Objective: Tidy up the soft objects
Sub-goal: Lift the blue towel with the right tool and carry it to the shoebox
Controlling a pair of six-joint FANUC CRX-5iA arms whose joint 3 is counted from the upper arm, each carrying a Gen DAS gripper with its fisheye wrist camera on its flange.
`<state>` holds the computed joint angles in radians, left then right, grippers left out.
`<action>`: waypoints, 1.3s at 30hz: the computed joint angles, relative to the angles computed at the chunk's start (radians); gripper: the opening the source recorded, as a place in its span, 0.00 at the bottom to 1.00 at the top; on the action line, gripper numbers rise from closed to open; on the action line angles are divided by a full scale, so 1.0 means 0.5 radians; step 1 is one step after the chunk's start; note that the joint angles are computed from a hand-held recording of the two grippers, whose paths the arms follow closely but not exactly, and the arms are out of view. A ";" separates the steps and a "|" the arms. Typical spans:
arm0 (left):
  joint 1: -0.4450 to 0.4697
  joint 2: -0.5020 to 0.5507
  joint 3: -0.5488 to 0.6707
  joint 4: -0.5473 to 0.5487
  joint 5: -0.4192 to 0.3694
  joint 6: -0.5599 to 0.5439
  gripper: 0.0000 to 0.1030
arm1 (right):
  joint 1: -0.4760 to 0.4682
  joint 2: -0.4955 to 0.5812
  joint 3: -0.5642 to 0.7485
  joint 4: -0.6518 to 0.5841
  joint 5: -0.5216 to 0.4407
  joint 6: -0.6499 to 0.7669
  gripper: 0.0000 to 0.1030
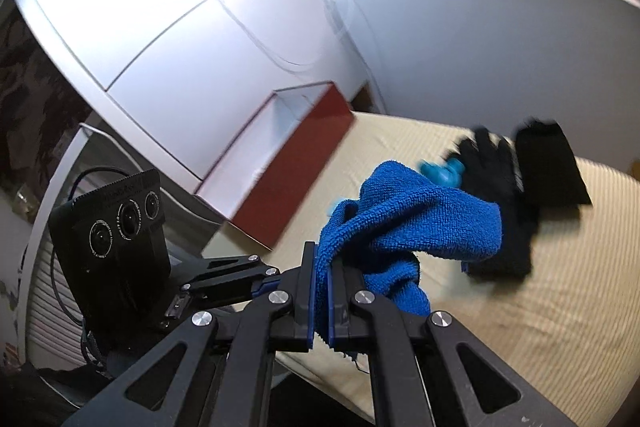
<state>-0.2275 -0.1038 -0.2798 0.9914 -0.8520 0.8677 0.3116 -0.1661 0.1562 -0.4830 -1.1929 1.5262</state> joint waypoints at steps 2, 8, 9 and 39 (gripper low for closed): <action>0.069 -0.051 -0.029 0.050 0.000 -0.045 0.10 | 0.094 0.031 0.063 0.059 0.022 -0.033 0.04; 0.293 -0.146 -0.059 0.117 -0.038 -0.123 0.10 | 0.331 0.177 0.264 0.168 0.093 -0.071 0.04; 0.333 -0.159 -0.062 0.115 -0.044 -0.125 0.10 | 0.354 0.203 0.293 0.163 0.103 -0.069 0.04; 0.831 0.348 0.525 -0.575 -0.034 0.356 0.10 | 0.572 1.578 1.903 0.185 -0.329 -0.167 0.04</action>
